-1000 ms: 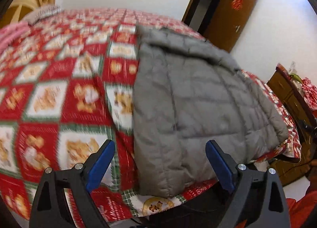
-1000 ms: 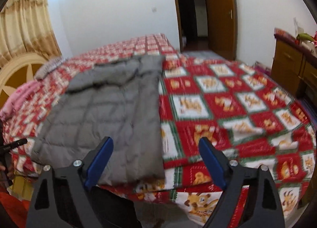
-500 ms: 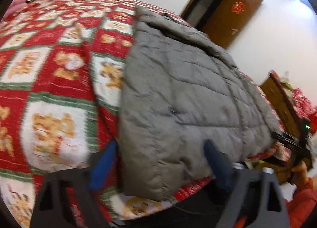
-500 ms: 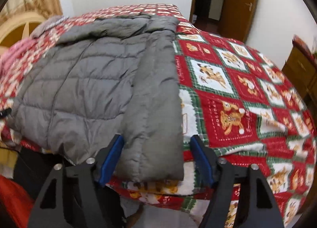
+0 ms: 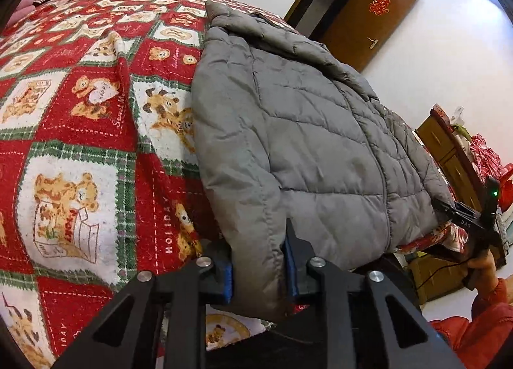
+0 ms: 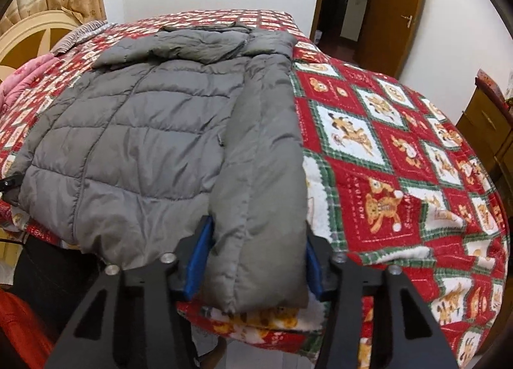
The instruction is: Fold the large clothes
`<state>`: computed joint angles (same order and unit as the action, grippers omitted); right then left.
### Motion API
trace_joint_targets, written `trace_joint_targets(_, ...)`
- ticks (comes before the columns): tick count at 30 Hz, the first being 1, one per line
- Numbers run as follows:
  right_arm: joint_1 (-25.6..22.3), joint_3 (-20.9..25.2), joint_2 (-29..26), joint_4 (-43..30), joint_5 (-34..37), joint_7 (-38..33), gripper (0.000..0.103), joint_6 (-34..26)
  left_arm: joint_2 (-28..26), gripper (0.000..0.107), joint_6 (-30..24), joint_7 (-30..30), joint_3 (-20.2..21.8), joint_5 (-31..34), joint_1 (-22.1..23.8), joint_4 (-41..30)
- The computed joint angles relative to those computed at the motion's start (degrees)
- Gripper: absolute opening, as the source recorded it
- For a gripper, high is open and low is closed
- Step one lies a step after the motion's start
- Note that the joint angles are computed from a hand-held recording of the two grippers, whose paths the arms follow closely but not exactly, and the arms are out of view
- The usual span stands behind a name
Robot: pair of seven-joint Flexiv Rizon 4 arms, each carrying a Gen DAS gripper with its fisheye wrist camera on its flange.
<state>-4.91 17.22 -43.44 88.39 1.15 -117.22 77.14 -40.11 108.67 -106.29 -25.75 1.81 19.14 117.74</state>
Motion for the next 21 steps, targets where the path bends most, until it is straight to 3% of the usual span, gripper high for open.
trace_joint_targets(1,-0.73,0.71,-0.01,-0.26,-0.21,0.23,0.037,-0.49,-0.47,0.021,0.58,0.00,-1.30,0.70,1.20,-0.06)
trace_joint_targets(2,-2.78,3.29,-0.01,-1.85,3.00,-2.12,0.021,-3.58,-1.07,0.020,1.68,-0.19,-3.43,1.96,3.14,0.23)
trace_joint_targets(3,-6.22,7.45,-0.54,-4.34,5.80,-3.44,0.019,-8.90,-1.61,0.019,2.76,-0.48,-5.01,3.20,4.59,0.41)
trace_joint_targets(5,-9.58,11.14,-0.92,-6.50,9.46,-4.11,0.017,-13.29,-2.77,0.018,6.85,-1.40,-9.23,7.76,8.82,1.36)
trace_joint_targets(9,-14.42,15.25,0.02,-8.46,17.53,-8.02,0.016,-20.09,-2.49,0.018,11.93,-4.21,-13.31,15.80,13.80,2.33)
trace_joint_targets(14,-19.93,17.98,3.71,-8.74,26.85,-13.17,0.016,-26.83,-1.48,0.018,17.41,-8.35,-19.55,26.64,20.44,2.91)
trace_joint_targets(17,-23.96,19.53,6.49,-9.26,33.23,-15.92,0.016,-31.15,1.87,0.018,20.21,-10.38,-21.09,31.11,22.38,3.71)
trace_joint_targets(21,-29.18,21.87,7.88,-13.55,43.20,-18.72,0.016,-37.37,6.90,0.018,24.11,-14.19,-20.54,32.08,23.00,4.15)
